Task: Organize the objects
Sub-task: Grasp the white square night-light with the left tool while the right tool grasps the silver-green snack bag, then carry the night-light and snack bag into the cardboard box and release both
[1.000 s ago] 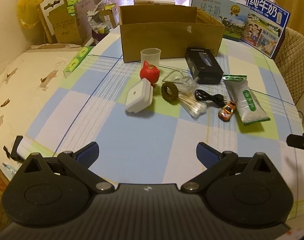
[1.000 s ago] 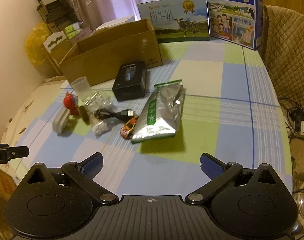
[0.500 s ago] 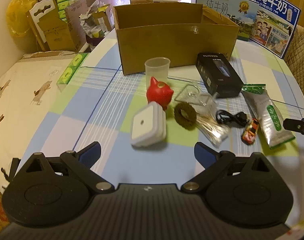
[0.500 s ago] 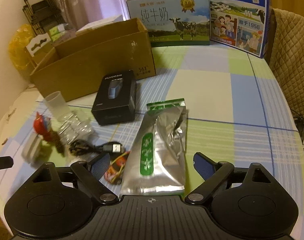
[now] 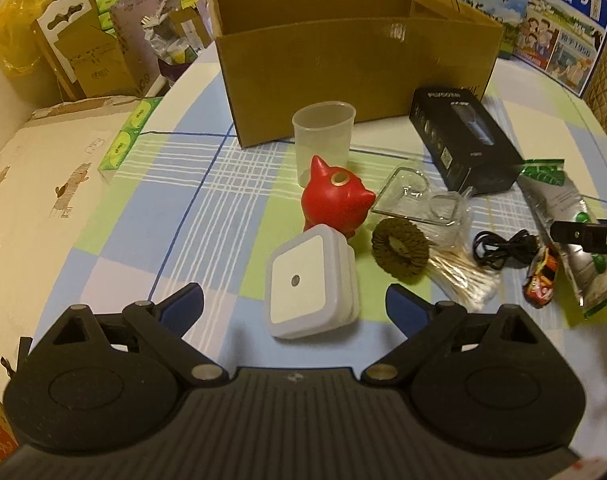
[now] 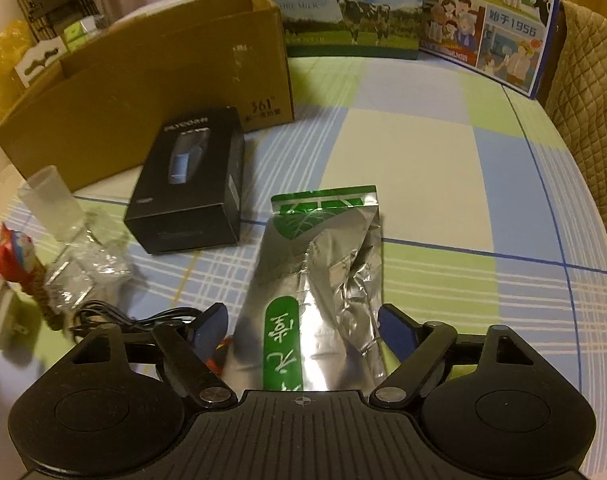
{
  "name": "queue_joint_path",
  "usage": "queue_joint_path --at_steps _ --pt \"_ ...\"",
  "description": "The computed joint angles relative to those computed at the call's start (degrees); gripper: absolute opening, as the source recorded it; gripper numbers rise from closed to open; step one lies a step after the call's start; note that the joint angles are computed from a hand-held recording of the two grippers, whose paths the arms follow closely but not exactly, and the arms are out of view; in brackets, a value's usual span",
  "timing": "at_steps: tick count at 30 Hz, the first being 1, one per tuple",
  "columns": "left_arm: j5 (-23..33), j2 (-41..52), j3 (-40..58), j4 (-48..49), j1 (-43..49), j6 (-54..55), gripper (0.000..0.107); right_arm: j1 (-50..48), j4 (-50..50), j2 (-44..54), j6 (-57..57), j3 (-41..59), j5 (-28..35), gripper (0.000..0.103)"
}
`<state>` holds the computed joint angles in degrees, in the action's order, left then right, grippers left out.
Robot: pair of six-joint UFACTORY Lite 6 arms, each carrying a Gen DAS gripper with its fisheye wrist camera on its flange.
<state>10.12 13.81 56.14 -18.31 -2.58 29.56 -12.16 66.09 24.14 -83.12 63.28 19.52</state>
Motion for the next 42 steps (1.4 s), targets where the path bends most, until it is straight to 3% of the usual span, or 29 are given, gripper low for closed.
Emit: queue_joint_path --at_steps 3,6,7,8,14,19,20,22,28,32,42 --pt "-0.50 2.93 1.89 2.20 -0.60 -1.29 0.094 0.34 -0.66 1.38 0.34 1.01 -0.78 0.073" --pt "-0.86 5.63 3.70 7.73 -1.62 -5.95 0.093 0.30 1.02 1.25 -3.48 0.66 -1.49 0.064" --pt "-1.01 6.46 4.24 9.70 -1.94 -7.66 0.091 0.17 2.20 0.85 -5.55 0.22 -1.51 0.046" --pt "-1.06 7.09 4.75 12.24 -2.25 -10.03 0.090 -0.27 1.67 0.88 -5.98 0.36 -0.26 0.039" --pt "-1.13 10.23 7.20 24.62 -3.78 -21.57 0.084 -4.11 -1.01 -0.14 -3.14 0.11 1.75 0.035" --pt "-0.44 11.16 8.25 28.47 -3.87 -25.35 0.066 -9.38 -4.46 -1.50 -2.00 0.23 6.56 0.035" --pt "-0.29 11.20 8.36 25.85 -3.61 -22.73 0.063 -10.19 -4.99 -1.89 -1.66 0.07 7.06 0.035" --pt "0.25 11.02 8.45 19.36 -2.91 -16.29 0.046 -11.62 -5.46 -3.12 -1.76 -0.87 7.97 0.035" --pt "0.50 8.54 7.16 7.07 -0.74 -3.35 0.033 -14.74 -6.32 -6.62 -1.90 -3.15 12.01 0.034" --pt "2.29 6.29 6.10 -2.04 2.22 7.12 0.032 -15.35 -7.01 -8.61 -1.25 -3.84 14.89 0.035" --pt "10.09 -0.64 4.46 -14.83 10.14 21.36 0.031 -13.38 -7.89 -12.32 0.91 -2.16 22.35 0.034"
